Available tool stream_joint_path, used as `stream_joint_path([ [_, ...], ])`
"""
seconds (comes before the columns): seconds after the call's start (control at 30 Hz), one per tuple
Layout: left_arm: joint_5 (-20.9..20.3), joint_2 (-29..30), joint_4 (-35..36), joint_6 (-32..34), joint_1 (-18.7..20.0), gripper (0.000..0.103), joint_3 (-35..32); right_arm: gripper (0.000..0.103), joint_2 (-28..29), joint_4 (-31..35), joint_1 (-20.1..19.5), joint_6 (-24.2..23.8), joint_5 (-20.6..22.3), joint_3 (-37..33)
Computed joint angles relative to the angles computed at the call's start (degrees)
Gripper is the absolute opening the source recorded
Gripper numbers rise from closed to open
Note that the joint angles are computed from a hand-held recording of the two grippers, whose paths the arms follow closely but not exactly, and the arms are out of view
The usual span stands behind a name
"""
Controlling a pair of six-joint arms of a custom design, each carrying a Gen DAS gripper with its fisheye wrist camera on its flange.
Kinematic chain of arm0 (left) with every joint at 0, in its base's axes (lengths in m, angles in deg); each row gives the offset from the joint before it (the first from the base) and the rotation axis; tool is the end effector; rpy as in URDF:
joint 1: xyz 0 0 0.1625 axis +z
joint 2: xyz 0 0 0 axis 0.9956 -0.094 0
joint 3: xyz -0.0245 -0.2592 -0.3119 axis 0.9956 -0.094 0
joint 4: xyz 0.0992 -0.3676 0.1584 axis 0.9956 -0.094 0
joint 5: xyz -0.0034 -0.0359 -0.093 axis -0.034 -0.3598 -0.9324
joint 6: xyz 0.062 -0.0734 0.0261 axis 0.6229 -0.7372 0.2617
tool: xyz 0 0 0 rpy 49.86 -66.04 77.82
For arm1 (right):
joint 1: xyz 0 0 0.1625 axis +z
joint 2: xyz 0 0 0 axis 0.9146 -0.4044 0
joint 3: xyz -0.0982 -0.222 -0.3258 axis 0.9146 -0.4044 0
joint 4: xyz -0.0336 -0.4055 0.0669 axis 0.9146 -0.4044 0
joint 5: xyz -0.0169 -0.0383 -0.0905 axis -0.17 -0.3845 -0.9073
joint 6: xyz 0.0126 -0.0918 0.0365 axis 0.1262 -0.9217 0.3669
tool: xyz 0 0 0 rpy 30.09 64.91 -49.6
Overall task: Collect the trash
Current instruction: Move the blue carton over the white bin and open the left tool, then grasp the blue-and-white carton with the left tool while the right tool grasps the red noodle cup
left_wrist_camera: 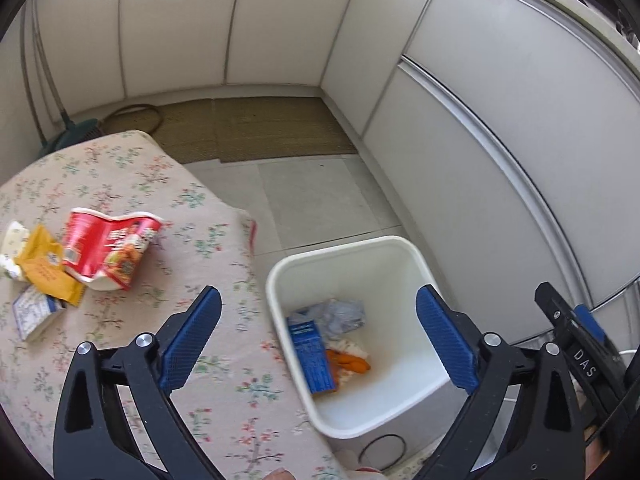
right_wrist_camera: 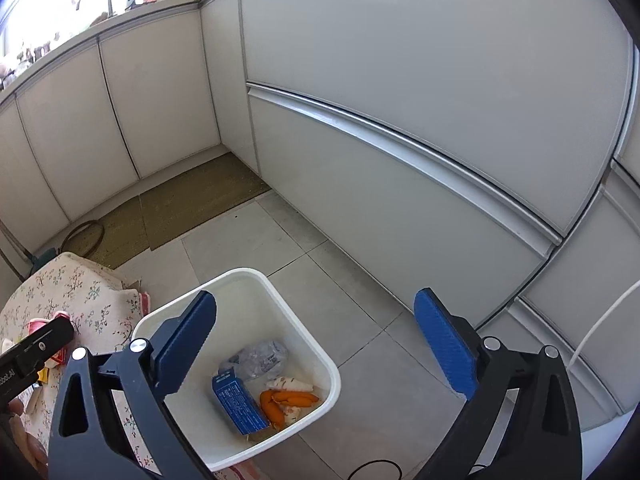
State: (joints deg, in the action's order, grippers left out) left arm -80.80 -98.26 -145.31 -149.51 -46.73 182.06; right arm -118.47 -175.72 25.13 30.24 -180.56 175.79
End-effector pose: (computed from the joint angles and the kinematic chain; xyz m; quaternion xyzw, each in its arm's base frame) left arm -0.3090 -0.5133 0.0591 -0.0564 0.8814 -0.3635 0.2962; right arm 0.0963 -0.5615 0.2719 0.1506 -0.8584 0.3516 0.3418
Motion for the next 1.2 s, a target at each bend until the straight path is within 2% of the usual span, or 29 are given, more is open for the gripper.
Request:
stream_joint_path([
  [0.17, 0.53, -3.8, 3.27, -4.25, -0.2, 0.095, 3.86, 0.096, 1.24, -0.23, 1.82, -0.98, -0.86, 0.66],
  [0.43, 0.35, -12.52, 17.6, -16.83, -0.65, 0.096, 10.37, 0.096, 3.76, 0.5, 6.07, -2.9, -1.27, 2.61],
  [0.57, 0.23, -18.46, 32.75, -25.32, -0.23, 0.096, 12.78, 0.096, 5.35, 2.34, 8.49, -2.75, -0.98, 3.42],
  [0.67, -1.27, -22.13, 44.0, -29.14, 1.28, 0.096, 13.36, 0.096, 6.52, 3.89, 10.03, -2.23, -0.76, 3.76],
  [0.83, -5.01, -26.93, 53.35, -27.6, 5.87, 0.096, 14.53, 0.096, 9.11, 4.04, 12.79, -2.67, -1.32, 4.06],
  [1.03, -8.48, -30.38, 52.21, -16.83, 12.3, 0.096, 16.02, 0.096, 11.06, 5.2, 14.34, -2.58, -1.73, 4.02],
  [1.2, -7.64, -29.72, 49.92, -8.48, 15.92, 0.096, 15.55, 0.096, 12.74, 6.81, 14.88, -1.73, -2.43, 3.05],
])
